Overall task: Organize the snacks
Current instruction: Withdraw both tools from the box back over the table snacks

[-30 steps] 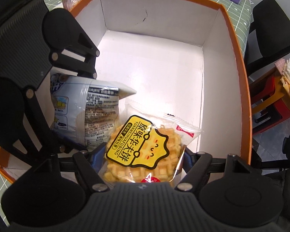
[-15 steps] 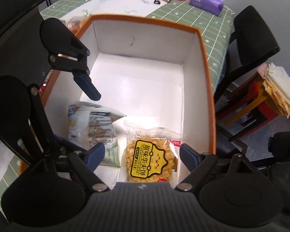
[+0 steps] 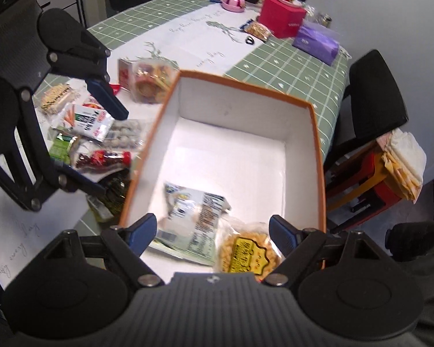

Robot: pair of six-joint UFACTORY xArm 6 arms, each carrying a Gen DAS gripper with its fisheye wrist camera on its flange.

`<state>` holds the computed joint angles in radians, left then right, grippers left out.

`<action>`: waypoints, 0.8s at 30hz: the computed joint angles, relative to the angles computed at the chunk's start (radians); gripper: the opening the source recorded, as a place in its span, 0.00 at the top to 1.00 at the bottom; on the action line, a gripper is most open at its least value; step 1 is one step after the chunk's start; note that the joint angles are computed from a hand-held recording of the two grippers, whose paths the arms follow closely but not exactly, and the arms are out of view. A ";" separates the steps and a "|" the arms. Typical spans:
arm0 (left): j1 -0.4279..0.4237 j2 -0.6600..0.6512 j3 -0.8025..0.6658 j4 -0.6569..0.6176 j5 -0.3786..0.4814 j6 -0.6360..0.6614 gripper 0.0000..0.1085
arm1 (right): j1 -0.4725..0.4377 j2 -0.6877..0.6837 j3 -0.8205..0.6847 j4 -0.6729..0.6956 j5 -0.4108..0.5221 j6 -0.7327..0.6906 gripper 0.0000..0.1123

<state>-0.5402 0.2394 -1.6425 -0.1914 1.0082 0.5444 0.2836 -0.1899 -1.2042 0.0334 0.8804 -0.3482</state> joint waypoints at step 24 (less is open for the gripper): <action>0.331 -0.421 0.452 -0.058 -0.063 0.029 0.14 | 0.349 0.244 -0.212 -0.042 -0.026 0.167 0.26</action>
